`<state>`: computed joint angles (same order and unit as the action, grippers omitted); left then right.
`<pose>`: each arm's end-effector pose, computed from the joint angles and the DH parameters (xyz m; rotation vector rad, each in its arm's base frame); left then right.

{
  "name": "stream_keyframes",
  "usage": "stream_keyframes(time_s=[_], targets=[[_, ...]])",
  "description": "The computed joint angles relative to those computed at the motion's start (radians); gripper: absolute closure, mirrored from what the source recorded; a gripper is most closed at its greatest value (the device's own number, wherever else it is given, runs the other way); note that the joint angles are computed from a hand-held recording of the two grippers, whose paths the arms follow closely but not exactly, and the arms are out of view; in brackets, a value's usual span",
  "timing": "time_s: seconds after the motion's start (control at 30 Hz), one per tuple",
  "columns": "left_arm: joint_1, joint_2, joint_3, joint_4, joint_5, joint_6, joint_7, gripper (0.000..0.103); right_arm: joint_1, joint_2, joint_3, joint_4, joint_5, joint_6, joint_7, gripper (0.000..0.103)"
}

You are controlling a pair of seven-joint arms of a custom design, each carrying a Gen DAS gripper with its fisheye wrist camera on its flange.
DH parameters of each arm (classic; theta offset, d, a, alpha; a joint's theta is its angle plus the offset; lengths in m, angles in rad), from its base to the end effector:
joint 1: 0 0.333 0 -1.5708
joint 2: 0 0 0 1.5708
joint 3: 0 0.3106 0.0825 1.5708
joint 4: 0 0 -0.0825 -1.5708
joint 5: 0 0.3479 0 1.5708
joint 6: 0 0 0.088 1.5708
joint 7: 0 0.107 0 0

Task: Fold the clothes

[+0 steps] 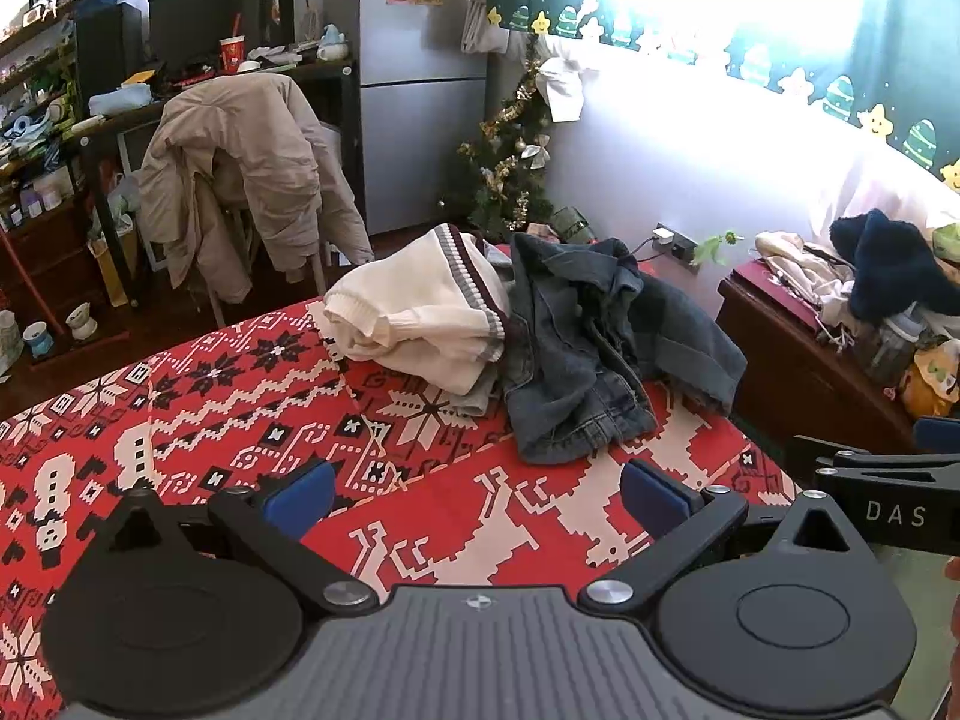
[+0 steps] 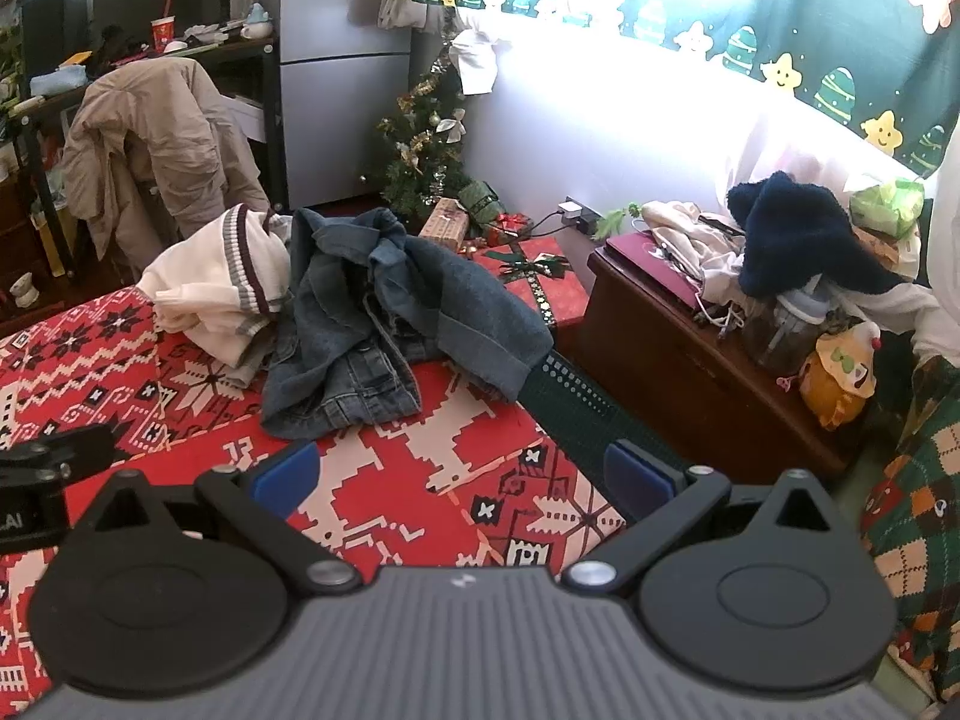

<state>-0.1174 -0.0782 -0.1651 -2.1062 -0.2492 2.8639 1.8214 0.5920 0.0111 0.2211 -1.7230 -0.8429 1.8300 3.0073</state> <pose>0.5259 -0.1412 0.5611 -1.4625 2.0440 -0.9385 0.4187 0.3538 0.5961 -1.3953 2.1896 -1.0247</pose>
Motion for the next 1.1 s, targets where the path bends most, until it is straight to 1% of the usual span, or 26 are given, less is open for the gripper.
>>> stream_keyframes(time_s=[0.13, 0.27, 0.3, 0.37, 0.43, 0.7, 0.8, 1.0, 1.1], targets=[[-0.002, -0.002, -0.007, -0.003, 0.022, 0.008, -0.016, 0.0, 0.001, 0.003, 0.0, 0.01, 0.008, -0.01, -0.011, 0.001], [-0.013, -0.007, 0.013, -0.005, -0.068, -0.002, 0.064, 0.0, 0.005, 0.007, 0.001, 0.02, 0.011, -0.02, -0.015, 0.001], [-0.012, -0.007, 0.012, -0.007, -0.072, 0.0, 0.071, 0.0, 0.005, 0.008, 0.0, 0.02, 0.01, -0.019, -0.014, 0.001], [-0.005, -0.007, 0.003, -0.012, -0.037, 0.007, 0.048, 0.0, 0.006, 0.006, -0.001, 0.013, 0.01, -0.015, -0.011, 0.001], [-0.004, -0.01, 0.002, -0.017, -0.031, 0.009, 0.049, 0.0, 0.006, -0.003, 0.001, 0.001, 0.012, -0.012, -0.009, 0.001], [-0.007, -0.015, 0.008, -0.014, -0.067, -0.006, 0.08, 0.0, 0.003, -0.002, 0.003, 0.001, 0.01, -0.008, -0.011, 0.001], [-0.012, -0.017, 0.014, -0.011, -0.104, -0.016, 0.103, 0.0, 0.003, -0.002, 0.003, 0.002, 0.01, -0.008, -0.013, 0.001], [-0.009, -0.025, 0.003, -0.024, -0.069, 0.003, 0.098, 0.0, 0.005, 0.001, 0.003, 0.006, 0.01, -0.015, -0.015, 0.001], [-0.018, -0.033, 0.006, -0.035, -0.086, 0.021, 0.121, 0.0, 0.007, 0.002, 0.004, 0.008, 0.007, -0.02, -0.015, 0.001]])
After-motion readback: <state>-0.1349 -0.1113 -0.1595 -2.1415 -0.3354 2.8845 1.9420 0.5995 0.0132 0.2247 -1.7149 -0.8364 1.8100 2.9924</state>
